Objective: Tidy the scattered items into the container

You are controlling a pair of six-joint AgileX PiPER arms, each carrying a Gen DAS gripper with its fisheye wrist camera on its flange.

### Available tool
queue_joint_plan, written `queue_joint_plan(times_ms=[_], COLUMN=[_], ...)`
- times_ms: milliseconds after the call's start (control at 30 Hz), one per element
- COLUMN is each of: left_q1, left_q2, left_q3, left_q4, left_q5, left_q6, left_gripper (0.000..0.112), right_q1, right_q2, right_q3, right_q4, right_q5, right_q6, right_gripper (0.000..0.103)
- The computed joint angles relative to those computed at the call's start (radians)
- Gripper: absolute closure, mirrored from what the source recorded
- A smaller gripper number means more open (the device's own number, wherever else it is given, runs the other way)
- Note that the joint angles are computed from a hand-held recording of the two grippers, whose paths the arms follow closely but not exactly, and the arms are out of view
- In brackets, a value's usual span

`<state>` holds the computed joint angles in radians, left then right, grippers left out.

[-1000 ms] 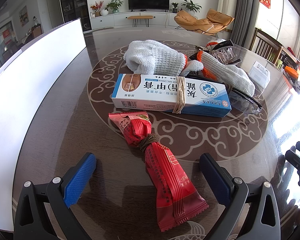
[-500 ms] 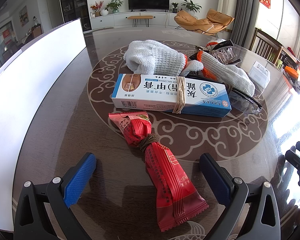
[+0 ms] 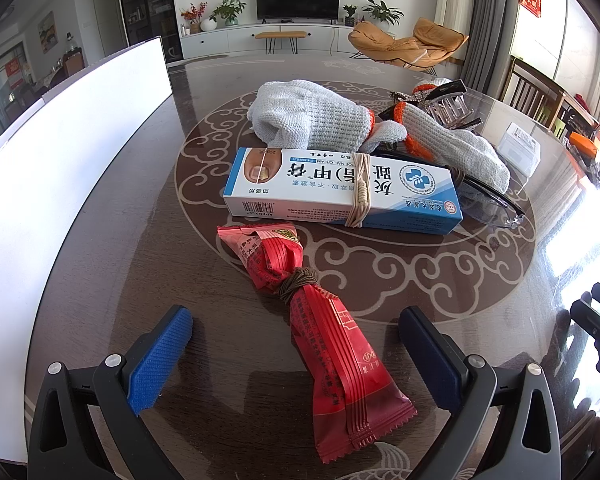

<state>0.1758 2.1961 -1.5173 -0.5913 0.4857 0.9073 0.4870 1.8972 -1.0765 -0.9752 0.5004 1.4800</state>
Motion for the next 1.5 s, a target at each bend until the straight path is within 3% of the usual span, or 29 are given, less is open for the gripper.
queue_joint_plan(times_ms=[667,1100,1267,1367,1433,1500], left_q1=[-0.001,-0.002,0.002,0.023,0.052,0.099], left_q2=[0.002,0.032,0.038,0.052,0.059,0.081], left_q3=[-0.001,-0.069,-0.092,-0.155,-0.178,-0.229], left_q4=[0.0,0.067,0.096,0.176,0.207,0.131], left_q5=[-0.001,0.028,0.074,0.184,0.2,0.27], left_q6=[-0.001,-0.083,-0.082,-0.119,-0.186,-0.16], left_gripper=[0.009,0.009,0.009,0.009,0.009,0.009], right_q1=[0.0,0.0,0.0,-0.001,0.0,0.0], right_q2=[0.0,0.0,0.0,0.0,0.001,0.001], right_q3=[0.0,0.0,-0.001,-0.001,-0.002,-0.002], right_q4=[0.001,0.002,0.003,0.003,0.004,0.004], right_q5=[0.0,0.0,0.0,-0.001,0.0,0.0], right_q6=[-0.001,-0.002,-0.002,-0.003,-0.003,-0.003], right_gripper=[0.029,0.029,0.029,0.029,0.029,0.029])
